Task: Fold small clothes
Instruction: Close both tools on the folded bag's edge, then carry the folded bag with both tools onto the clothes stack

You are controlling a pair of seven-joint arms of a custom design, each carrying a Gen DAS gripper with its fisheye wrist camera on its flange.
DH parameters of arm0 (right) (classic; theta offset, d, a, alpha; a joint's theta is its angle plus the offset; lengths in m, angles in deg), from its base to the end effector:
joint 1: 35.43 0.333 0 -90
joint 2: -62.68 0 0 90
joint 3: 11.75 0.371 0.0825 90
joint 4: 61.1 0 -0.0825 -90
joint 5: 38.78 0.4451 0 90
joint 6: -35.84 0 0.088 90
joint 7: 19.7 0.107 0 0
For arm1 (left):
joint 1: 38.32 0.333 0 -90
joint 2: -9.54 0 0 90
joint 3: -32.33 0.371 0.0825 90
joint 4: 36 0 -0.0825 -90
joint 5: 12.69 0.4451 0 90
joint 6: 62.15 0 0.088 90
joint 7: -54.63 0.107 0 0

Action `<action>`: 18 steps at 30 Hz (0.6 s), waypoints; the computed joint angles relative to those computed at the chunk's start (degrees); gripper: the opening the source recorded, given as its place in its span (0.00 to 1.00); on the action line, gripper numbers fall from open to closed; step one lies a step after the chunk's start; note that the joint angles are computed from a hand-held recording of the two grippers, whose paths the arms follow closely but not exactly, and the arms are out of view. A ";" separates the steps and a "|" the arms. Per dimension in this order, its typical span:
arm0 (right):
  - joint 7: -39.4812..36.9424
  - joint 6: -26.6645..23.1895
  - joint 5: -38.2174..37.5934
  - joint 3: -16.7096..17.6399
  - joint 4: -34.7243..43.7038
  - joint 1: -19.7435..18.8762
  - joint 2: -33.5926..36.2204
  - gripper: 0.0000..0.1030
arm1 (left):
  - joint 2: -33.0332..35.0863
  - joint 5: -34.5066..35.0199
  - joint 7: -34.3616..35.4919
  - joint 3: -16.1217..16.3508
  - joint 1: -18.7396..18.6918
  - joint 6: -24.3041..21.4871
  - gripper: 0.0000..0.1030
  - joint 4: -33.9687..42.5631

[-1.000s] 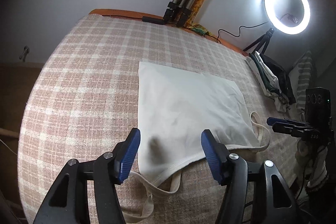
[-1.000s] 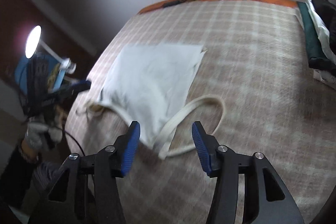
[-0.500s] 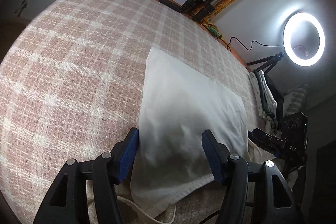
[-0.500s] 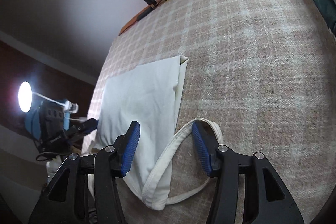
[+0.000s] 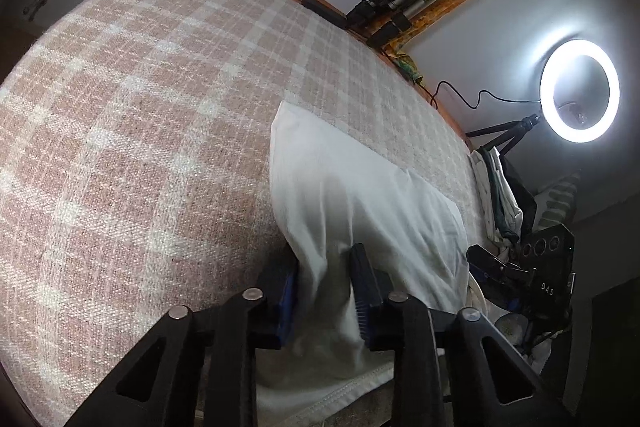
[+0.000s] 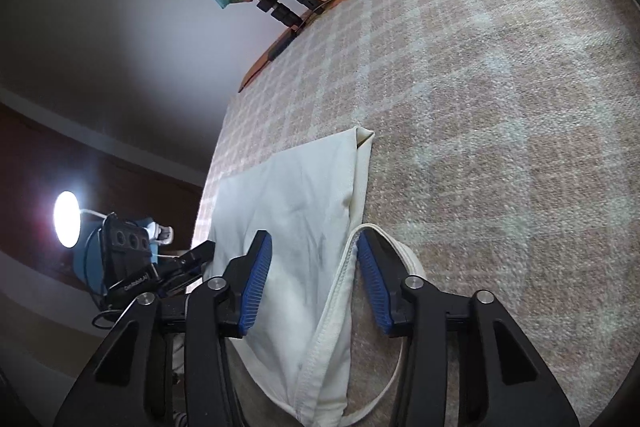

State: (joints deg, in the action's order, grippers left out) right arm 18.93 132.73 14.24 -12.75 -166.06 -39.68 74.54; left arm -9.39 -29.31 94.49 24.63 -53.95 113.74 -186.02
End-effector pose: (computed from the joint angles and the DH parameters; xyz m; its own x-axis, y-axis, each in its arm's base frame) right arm 0.6592 0.0169 0.4551 0.4492 -0.4961 -0.7430 -0.8889 -0.3316 -0.3160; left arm 0.4519 -0.1723 0.4634 0.4302 -0.6413 0.6354 -0.6233 -0.7201 -0.3049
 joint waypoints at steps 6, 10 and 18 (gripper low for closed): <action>0.27 2.92 -1.36 0.48 -1.63 1.39 -1.11 0.10 | -2.30 8.09 -5.87 -7.51 8.43 -1.93 0.07 -0.04; -2.01 5.13 -0.98 0.32 -3.31 2.00 -3.48 0.08 | -4.41 14.50 -9.15 -10.95 12.18 -4.01 0.06 0.36; -6.18 7.02 -0.64 -0.66 -5.64 3.27 -7.56 0.08 | -6.43 22.66 -14.47 -13.89 14.78 -6.04 0.06 2.26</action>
